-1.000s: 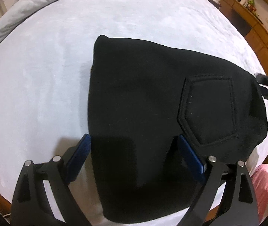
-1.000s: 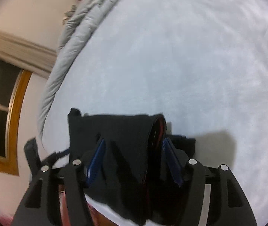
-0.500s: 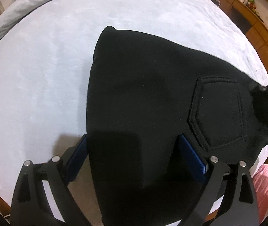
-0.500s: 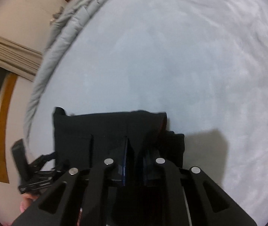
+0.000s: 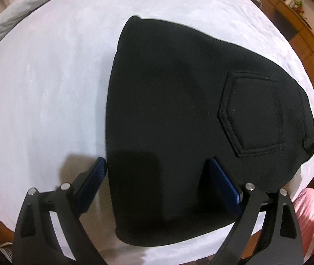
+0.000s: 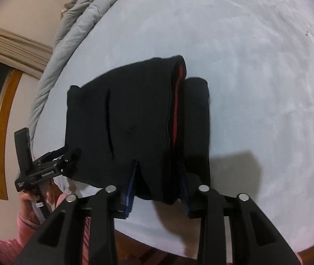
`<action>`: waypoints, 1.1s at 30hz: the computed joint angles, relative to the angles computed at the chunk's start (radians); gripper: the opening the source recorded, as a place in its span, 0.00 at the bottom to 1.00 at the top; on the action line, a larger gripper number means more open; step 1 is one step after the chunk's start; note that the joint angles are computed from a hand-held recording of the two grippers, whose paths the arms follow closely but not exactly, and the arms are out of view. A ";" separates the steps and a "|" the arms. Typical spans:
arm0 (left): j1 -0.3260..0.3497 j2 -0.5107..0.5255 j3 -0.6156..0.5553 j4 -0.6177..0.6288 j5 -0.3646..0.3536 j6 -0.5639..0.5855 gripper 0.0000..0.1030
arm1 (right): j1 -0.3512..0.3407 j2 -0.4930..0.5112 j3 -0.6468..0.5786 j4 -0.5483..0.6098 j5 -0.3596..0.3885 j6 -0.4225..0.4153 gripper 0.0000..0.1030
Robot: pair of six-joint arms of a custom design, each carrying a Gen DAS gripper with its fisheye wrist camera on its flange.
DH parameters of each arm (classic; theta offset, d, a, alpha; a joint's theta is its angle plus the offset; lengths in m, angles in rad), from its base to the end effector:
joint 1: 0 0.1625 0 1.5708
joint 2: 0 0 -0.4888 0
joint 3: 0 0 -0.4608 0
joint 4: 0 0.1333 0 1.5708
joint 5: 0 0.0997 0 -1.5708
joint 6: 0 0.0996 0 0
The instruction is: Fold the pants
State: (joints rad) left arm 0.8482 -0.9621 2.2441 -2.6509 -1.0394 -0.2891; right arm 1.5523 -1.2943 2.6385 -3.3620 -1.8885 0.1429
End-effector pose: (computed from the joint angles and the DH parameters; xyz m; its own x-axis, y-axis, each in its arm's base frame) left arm -0.1870 -0.4900 0.0177 -0.7401 0.4100 -0.5330 0.4558 0.8886 0.0507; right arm 0.0954 -0.3696 0.1415 -0.9353 0.2794 0.2173 0.1514 0.8707 -0.4680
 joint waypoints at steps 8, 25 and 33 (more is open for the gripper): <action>0.026 -0.011 0.047 -0.075 -0.022 0.004 0.92 | 0.067 0.080 -0.067 0.080 -0.194 0.050 0.21; 0.101 -0.050 0.019 0.010 -0.169 0.004 0.91 | 0.117 0.060 -0.067 0.085 -0.213 0.043 0.34; 0.028 -0.021 0.029 0.033 -0.093 -0.023 0.92 | 0.127 0.078 -0.074 0.097 -0.266 0.047 0.38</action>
